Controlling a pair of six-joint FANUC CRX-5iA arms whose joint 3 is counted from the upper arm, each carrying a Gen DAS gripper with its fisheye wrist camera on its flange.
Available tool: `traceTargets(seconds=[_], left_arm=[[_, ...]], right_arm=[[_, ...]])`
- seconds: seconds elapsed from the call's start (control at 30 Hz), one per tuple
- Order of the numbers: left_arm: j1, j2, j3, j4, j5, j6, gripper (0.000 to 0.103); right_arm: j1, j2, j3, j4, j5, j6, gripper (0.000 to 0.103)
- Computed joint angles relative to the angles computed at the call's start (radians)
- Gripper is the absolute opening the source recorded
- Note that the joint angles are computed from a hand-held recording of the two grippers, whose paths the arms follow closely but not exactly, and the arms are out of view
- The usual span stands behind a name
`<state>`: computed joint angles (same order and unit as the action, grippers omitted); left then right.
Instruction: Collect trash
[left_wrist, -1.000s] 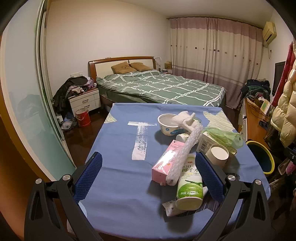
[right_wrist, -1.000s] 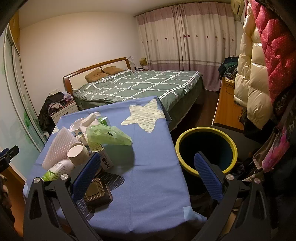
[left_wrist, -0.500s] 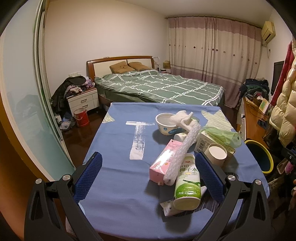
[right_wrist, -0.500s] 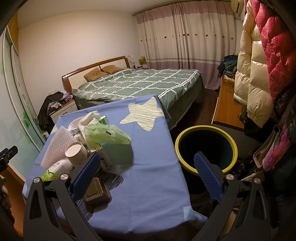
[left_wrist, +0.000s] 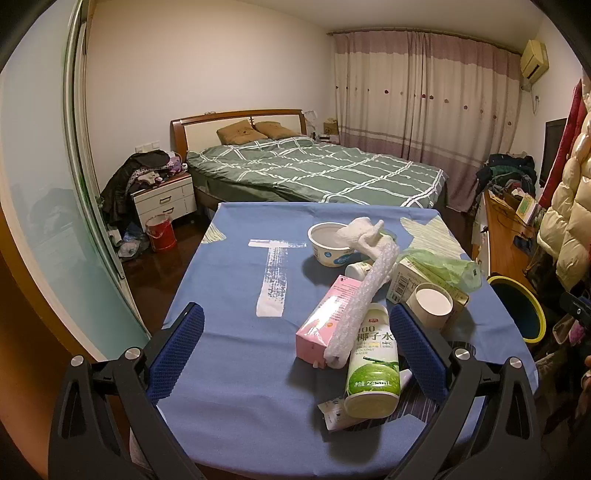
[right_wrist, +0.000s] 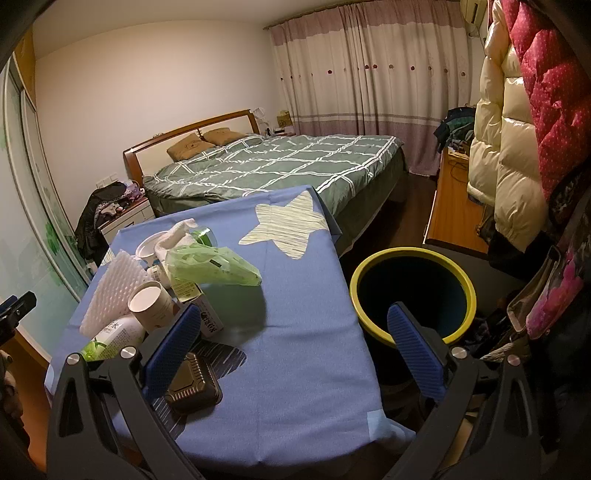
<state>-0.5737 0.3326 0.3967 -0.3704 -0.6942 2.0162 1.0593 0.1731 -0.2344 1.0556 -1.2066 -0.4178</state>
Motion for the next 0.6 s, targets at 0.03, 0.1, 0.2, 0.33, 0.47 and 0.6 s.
traceTargets(seconds=[0.03, 0.1, 0.2, 0.33, 0.47, 0.6], left_arm=[[0.001, 0.0, 0.0, 0.002, 0.001, -0.002, 0.099], [0.001, 0.003, 0.002, 0.005, -0.002, -0.006, 0.099], [0.002, 0.004, 0.003, 0.006, -0.002, -0.008, 0.099], [0.002, 0.004, 0.003, 0.007, -0.002, -0.008, 0.099], [0.002, 0.004, 0.004, 0.007, -0.003, -0.008, 0.099], [0.003, 0.01, 0.011, 0.012, -0.007, -0.017, 0.099]], right_arm=[[0.0, 0.0, 0.0, 0.0, 0.0, 0.0, 0.097], [0.0, 0.0, 0.0, 0.0, 0.001, -0.001, 0.097], [0.0, 0.001, 0.001, -0.001, 0.0, 0.0, 0.097], [-0.001, 0.001, 0.0, 0.0, 0.001, -0.001, 0.097], [-0.001, 0.001, 0.001, -0.001, 0.001, 0.0, 0.097], [0.0, 0.002, 0.003, -0.003, 0.003, -0.001, 0.097]])
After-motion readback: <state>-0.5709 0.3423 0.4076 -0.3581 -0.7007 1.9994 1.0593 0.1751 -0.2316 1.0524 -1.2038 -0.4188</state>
